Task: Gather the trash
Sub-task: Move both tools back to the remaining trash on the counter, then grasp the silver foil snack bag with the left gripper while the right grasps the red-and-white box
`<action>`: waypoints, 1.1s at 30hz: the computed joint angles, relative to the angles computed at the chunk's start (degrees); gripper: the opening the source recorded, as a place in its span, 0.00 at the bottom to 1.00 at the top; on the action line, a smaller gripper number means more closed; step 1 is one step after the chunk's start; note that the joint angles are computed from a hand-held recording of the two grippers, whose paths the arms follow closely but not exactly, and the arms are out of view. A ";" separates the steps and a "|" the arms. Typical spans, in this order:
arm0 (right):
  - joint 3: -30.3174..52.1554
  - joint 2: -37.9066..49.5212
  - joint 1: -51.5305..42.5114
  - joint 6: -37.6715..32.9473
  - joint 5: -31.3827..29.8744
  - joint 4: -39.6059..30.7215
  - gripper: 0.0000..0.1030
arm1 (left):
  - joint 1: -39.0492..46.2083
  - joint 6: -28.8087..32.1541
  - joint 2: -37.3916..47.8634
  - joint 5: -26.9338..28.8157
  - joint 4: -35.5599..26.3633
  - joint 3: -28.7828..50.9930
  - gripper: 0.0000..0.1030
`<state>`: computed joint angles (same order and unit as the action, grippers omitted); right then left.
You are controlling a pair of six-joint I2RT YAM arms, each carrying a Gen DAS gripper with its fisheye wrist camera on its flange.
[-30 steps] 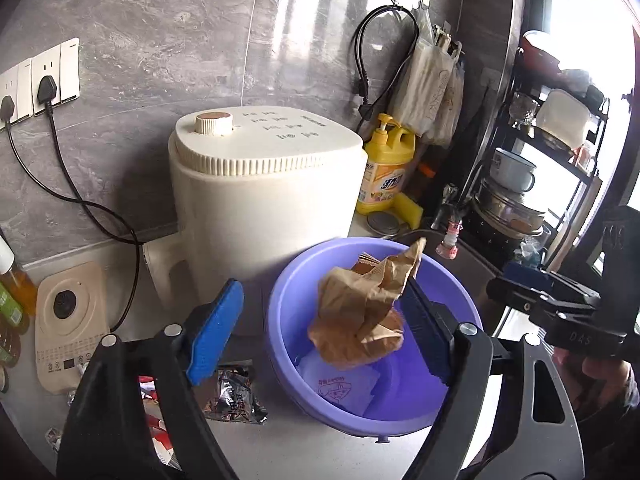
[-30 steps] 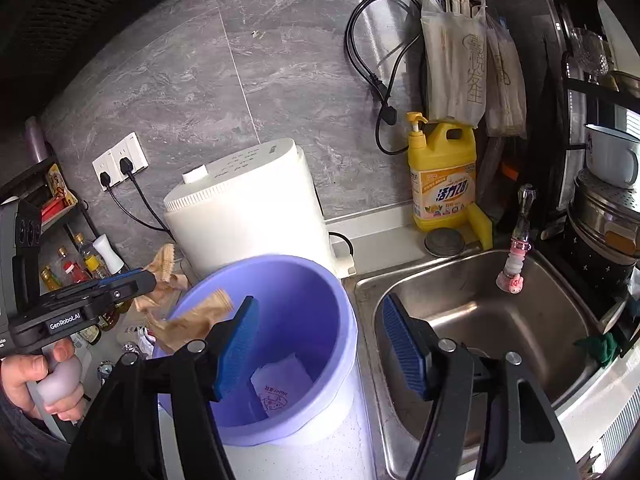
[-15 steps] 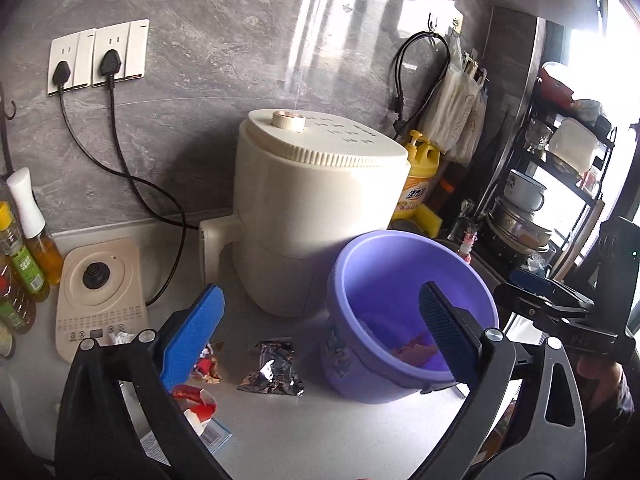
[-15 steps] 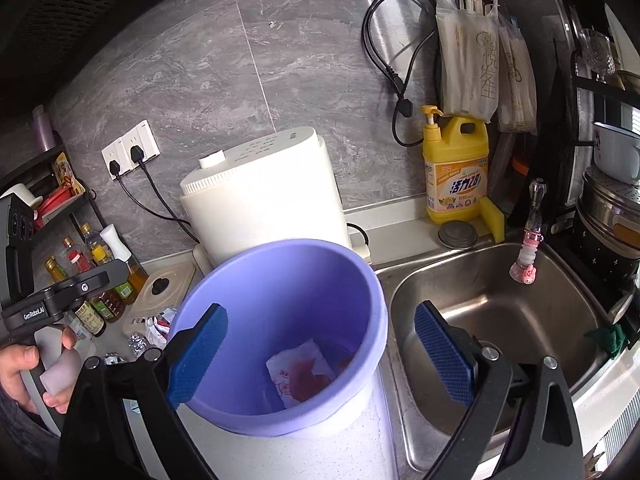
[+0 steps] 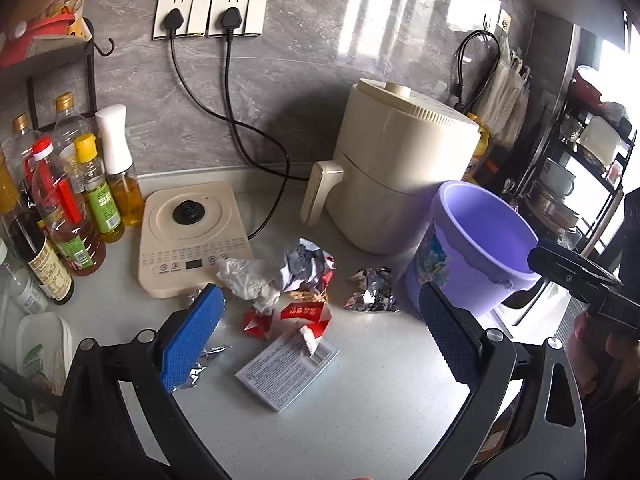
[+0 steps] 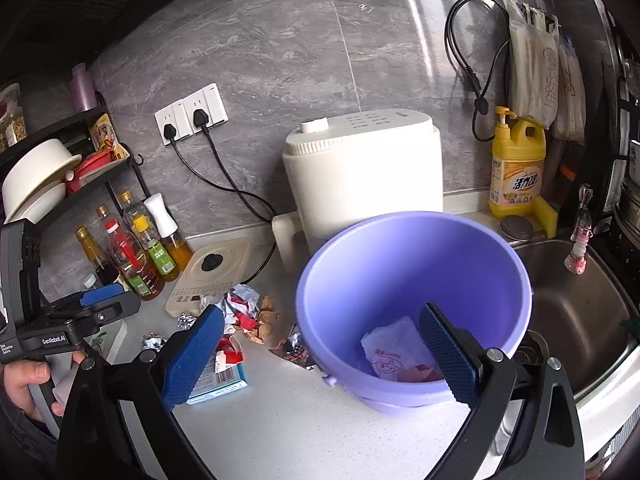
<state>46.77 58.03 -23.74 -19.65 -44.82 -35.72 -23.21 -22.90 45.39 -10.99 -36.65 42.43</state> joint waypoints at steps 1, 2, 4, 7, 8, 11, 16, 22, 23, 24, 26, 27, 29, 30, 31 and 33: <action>-0.85 -1.59 1.64 1.48 1.06 0.01 0.92 | 1.38 0.69 -1.17 0.85 -1.19 -0.47 0.94; -1.81 -3.22 3.39 2.95 2.26 0.03 0.92 | 2.81 1.54 -2.25 1.58 -2.25 -1.01 0.94; -3.75 -6.27 7.15 5.51 5.21 0.12 0.92 | 5.31 3.11 -4.06 2.67 -4.06 -2.09 0.94; -5.42 -8.91 11.30 7.58 8.99 0.02 0.92 | 10.01 4.85 -6.67 6.02 -6.19 -3.62 0.94; -6.12 -10.04 13.28 8.47 10.69 -0.26 0.92 | 11.28 5.35 -7.64 6.88 -6.72 -4.27 0.94; -7.10 -11.36 18.44 11.89 14.84 -1.63 0.92 | 14.48 6.72 -9.14 8.42 -7.46 -6.00 0.94; -8.33 -10.95 27.40 16.74 21.58 -2.37 0.92 | 20.24 7.50 -10.08 10.88 -6.22 -9.54 0.88; -10.68 -7.65 34.13 19.64 27.40 1.50 0.92 | 26.35 9.19 -8.38 12.95 -3.55 -12.61 0.79; -10.66 -6.70 34.56 19.88 27.42 2.17 0.92 | 27.49 9.03 -7.42 13.69 -2.67 -13.06 0.78; -10.59 -5.71 35.14 20.05 27.50 2.99 0.92 | 28.44 9.19 -6.37 14.42 -1.37 -13.61 0.76; -10.12 -3.64 36.47 20.06 27.89 4.29 0.90 | 28.57 9.15 -3.93 13.16 1.34 -14.60 0.74; -9.77 -2.57 37.21 20.19 28.10 4.83 0.89 | 29.09 9.08 -2.69 13.46 2.37 -14.89 0.73; -8.73 -0.15 39.27 20.95 28.67 6.08 0.85 | 30.50 9.16 -0.84 14.55 4.18 -15.60 0.73; -8.33 1.00 40.02 21.06 28.51 6.99 0.84 | 30.81 9.30 0.01 14.46 4.82 -15.87 0.73; -7.89 2.17 40.87 21.15 28.56 7.71 0.82 | 31.09 9.48 0.43 14.40 5.19 -16.21 0.73; -6.71 5.20 42.46 21.47 28.83 8.62 0.78 | 32.15 9.44 1.80 14.42 6.04 -16.58 0.73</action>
